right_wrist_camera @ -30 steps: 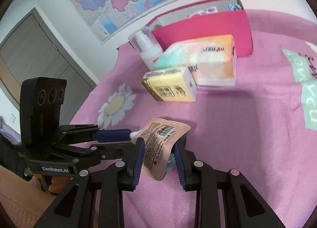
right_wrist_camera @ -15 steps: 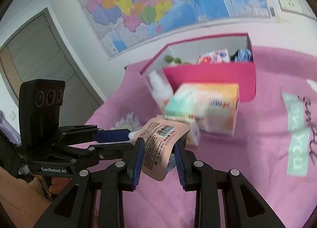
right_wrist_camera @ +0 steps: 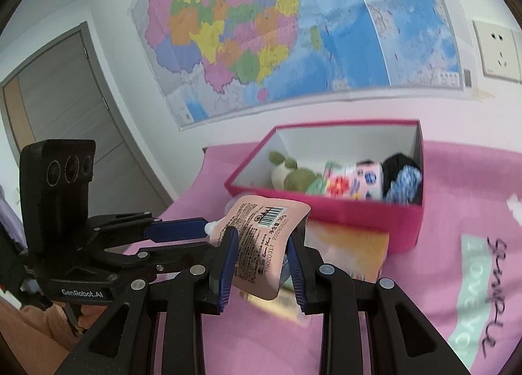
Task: Organize soft objects
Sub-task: 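Carry the peach pouch into the pink box and open the left gripper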
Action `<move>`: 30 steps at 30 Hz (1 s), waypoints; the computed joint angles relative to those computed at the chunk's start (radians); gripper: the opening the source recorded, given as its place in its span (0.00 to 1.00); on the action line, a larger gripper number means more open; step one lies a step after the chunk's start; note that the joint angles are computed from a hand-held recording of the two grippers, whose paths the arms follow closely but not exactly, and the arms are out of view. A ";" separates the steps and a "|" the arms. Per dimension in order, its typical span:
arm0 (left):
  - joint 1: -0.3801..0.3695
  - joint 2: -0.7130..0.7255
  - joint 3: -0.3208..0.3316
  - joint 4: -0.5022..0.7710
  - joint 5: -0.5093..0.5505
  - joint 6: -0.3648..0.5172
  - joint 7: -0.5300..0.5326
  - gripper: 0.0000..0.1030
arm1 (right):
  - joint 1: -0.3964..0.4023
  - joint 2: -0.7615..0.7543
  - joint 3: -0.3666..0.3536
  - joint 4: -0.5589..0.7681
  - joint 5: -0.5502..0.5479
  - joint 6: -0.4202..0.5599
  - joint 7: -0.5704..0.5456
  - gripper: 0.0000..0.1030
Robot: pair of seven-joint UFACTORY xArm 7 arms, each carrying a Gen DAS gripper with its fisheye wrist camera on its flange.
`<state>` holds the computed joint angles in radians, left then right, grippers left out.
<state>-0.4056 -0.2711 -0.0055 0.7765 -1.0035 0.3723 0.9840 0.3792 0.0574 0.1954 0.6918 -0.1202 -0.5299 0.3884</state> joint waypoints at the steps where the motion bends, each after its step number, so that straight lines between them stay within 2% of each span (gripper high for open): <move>1: 0.002 0.013 0.003 0.018 0.000 -0.001 0.002 0.40 | -0.007 0.010 -0.002 0.020 -0.018 0.004 0.013 0.29; 6: 0.031 0.073 -0.010 0.093 0.037 -0.018 -0.026 0.40 | -0.031 0.064 -0.004 0.117 -0.069 0.028 0.036 0.29; 9: 0.055 0.115 -0.021 0.141 0.068 -0.027 -0.058 0.40 | -0.065 0.103 0.008 0.178 -0.127 0.048 0.087 0.29; 11: 0.068 0.134 -0.028 0.165 0.079 -0.028 -0.068 0.40 | -0.099 0.135 0.025 0.227 -0.187 0.064 0.135 0.29; 16: 0.107 0.195 -0.046 0.223 0.106 -0.035 -0.092 0.40 | -0.135 0.204 0.051 0.327 -0.231 0.095 0.170 0.29; 20: 0.143 0.246 -0.061 0.262 0.133 -0.035 -0.116 0.40 | -0.200 0.273 0.113 0.419 -0.300 0.142 0.215 0.29; 25: 0.197 0.299 -0.077 0.305 0.133 -0.006 -0.130 0.40 | -0.240 0.350 0.178 0.512 -0.318 0.209 0.197 0.29; 30: 0.236 0.341 -0.097 0.336 0.138 0.017 -0.146 0.40 | -0.257 0.402 0.225 0.575 -0.280 0.270 0.132 0.29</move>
<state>-0.1693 0.0697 -0.1020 1.1130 -0.8654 0.3889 0.8377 0.1219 0.4590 0.4201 1.2667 -0.4001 -0.2595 0.5201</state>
